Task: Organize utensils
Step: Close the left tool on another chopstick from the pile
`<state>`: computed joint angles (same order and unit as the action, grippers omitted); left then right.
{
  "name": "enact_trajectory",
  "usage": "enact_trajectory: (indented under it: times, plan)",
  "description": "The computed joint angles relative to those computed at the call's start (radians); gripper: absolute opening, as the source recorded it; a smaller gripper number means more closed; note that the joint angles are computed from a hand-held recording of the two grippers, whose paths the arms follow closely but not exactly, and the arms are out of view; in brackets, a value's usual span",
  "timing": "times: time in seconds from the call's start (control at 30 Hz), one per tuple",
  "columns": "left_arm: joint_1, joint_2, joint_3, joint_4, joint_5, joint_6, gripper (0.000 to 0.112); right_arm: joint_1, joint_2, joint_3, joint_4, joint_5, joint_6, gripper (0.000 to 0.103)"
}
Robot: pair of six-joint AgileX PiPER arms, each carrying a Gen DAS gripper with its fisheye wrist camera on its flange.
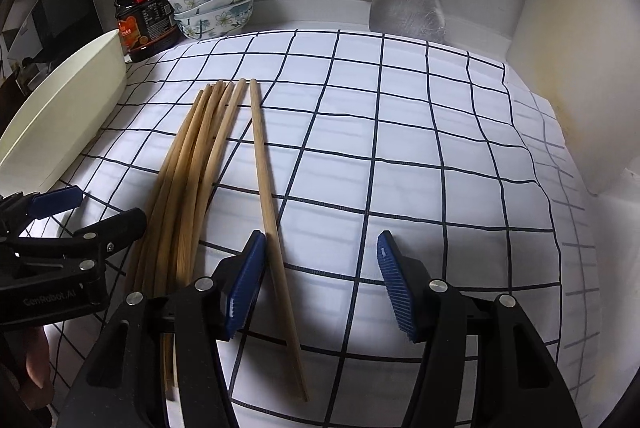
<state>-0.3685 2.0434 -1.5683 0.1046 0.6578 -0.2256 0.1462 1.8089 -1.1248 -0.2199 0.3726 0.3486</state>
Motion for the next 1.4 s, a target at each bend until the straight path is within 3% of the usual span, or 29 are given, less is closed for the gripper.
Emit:
enact_trajectory:
  times: [0.2, 0.53, 0.7, 1.07, 1.17, 1.23, 1.3, 1.33, 1.37, 1.4]
  plan:
    - [0.011, -0.014, 0.018, -0.004, 0.002, 0.014, 0.094, 0.003, 0.011, -0.013, 0.005, -0.004, -0.005, 0.056]
    - [0.0, 0.03, -0.059, -0.028, 0.068, -0.008, 0.095, 0.002, 0.043, -0.06, 0.031, 0.01, -0.04, 0.056]
    - [-0.009, 0.044, -0.069, 0.042, 0.092, -0.043, 0.097, -0.006, 0.045, -0.068, 0.044, 0.019, -0.062, 0.056]
    - [0.01, 0.07, -0.094, 0.042, 0.054, -0.043, 0.095, -0.007, 0.075, -0.107, 0.068, 0.018, -0.104, 0.055]
    - [0.007, 0.072, -0.095, 0.053, 0.03, -0.053, 0.085, -0.006, 0.097, -0.134, 0.101, 0.008, -0.161, 0.053]
    - [0.0, 0.068, -0.094, 0.048, 0.018, -0.042, 0.072, -0.007, 0.102, -0.147, 0.157, 0.014, -0.233, 0.042]
    - [-0.003, 0.064, -0.094, 0.036, 0.013, -0.023, 0.049, -0.002, 0.108, -0.165, 0.197, 0.032, -0.294, 0.021]
    - [-0.005, 0.063, -0.097, 0.027, 0.014, -0.011, 0.042, 0.006, 0.111, -0.174, 0.194, 0.042, -0.304, 0.015]
    - [-0.007, 0.063, -0.101, 0.018, 0.018, 0.001, 0.027, 0.015, 0.114, -0.183, 0.18, 0.053, -0.301, 0.007]
    - [-0.009, 0.064, -0.105, 0.01, 0.023, 0.011, 0.014, 0.021, 0.117, -0.19, 0.16, 0.061, -0.285, 0.006]
